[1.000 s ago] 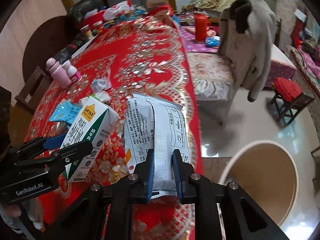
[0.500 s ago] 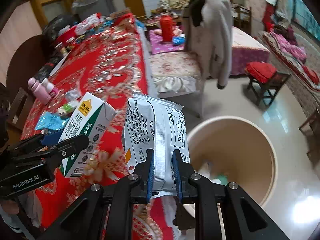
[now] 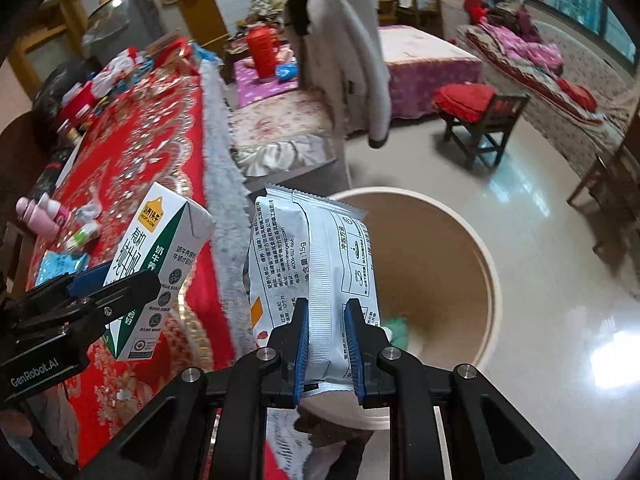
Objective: Collect trash
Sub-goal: 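Carry the milk carton and white wrapper over the beige bucket with both tools, then open both grippers to drop the carton and wrapper into the bucket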
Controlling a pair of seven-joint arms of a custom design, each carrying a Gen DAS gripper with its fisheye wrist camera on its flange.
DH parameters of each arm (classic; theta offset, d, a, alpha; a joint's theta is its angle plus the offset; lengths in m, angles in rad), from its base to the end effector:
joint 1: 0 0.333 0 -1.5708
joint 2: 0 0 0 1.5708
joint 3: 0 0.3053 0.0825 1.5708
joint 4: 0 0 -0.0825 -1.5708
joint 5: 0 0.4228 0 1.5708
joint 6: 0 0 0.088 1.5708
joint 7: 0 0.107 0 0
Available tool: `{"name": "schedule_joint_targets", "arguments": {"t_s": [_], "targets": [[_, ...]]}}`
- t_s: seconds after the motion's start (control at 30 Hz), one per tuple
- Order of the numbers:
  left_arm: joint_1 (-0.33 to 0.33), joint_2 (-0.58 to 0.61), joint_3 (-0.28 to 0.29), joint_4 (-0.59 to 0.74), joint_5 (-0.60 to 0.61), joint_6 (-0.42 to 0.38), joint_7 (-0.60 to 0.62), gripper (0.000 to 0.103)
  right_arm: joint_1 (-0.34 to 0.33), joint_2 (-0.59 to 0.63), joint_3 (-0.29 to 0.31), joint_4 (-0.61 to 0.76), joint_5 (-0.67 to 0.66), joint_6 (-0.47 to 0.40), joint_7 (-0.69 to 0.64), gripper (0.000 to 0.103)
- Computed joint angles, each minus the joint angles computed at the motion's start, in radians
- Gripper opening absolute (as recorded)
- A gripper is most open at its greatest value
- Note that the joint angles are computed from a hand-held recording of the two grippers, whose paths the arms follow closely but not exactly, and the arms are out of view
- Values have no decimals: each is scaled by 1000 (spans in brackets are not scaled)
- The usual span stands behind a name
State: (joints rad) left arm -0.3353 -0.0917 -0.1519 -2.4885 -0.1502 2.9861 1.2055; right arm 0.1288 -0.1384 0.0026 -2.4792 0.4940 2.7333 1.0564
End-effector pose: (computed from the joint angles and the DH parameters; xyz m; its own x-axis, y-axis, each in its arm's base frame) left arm 0.4764 -0.2403 0.3486 -0.0579 -0.9588 0.2781 -0.8719 -0.0870 -0.4818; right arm 0.5175 0.0501 0.3432 0.2570 -0.9552 -0.1466 -0.8854 -0.1719 -0.4319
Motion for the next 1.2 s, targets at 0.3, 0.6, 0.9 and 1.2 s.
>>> {"name": "schedule_joint_targets", "arguments": {"t_s": [0.3,0.6,0.9,1.2], "targets": [[32,97,-61,87,-13,-10,8,56,-36,27,-19,17,-33,-22,16,17],[84,165,-128,145,46,-30,-52,56,-60,63,-32,40,-54,-48,32,17],[125,213,-170,183,65,-44,-79,56,-72,90,-39,60,-68,-61,34,17],[159,236,-212,202,19,-42,-48,56,-74,117,-39,81,-103,-54,76,17]]}}
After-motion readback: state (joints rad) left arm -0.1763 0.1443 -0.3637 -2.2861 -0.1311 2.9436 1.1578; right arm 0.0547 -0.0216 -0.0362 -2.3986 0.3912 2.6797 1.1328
